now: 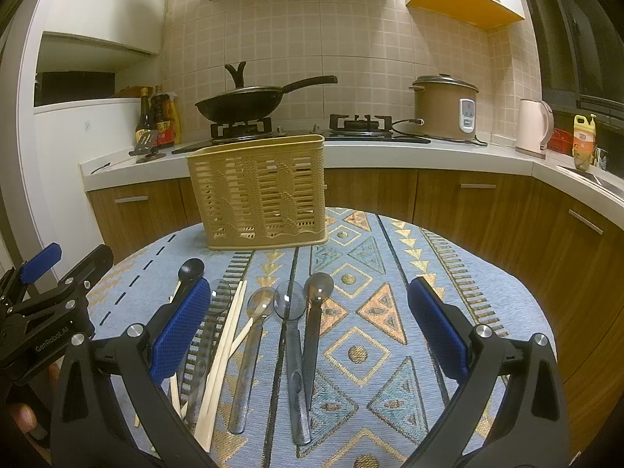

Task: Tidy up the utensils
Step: 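Move both grippers toward the utensils lying on the tablecloth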

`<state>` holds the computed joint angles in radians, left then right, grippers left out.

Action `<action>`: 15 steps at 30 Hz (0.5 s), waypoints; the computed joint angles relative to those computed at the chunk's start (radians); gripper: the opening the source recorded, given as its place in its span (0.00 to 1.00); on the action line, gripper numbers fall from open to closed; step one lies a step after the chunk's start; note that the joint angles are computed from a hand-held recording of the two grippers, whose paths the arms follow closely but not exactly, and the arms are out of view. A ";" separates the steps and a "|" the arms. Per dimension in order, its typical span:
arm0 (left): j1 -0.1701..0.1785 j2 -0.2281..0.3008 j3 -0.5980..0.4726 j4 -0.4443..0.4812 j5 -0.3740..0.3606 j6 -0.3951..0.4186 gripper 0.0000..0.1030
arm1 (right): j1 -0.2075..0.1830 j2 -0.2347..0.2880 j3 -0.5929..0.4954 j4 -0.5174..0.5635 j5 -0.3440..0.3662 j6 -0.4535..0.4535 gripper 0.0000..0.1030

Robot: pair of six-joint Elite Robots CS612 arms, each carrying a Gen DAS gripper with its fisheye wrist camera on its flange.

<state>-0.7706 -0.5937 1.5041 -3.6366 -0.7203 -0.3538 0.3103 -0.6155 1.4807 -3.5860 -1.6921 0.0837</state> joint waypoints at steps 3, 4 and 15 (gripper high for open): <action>0.000 -0.002 0.002 0.011 -0.001 -0.003 0.92 | 0.000 0.000 0.000 -0.001 0.000 0.001 0.94; 0.000 -0.003 0.003 0.014 0.000 -0.006 0.92 | 0.001 0.000 0.001 -0.003 -0.005 0.003 0.94; 0.046 -0.049 0.057 0.175 -0.120 -0.229 0.89 | 0.031 0.018 -0.008 -0.069 -0.170 -0.016 0.94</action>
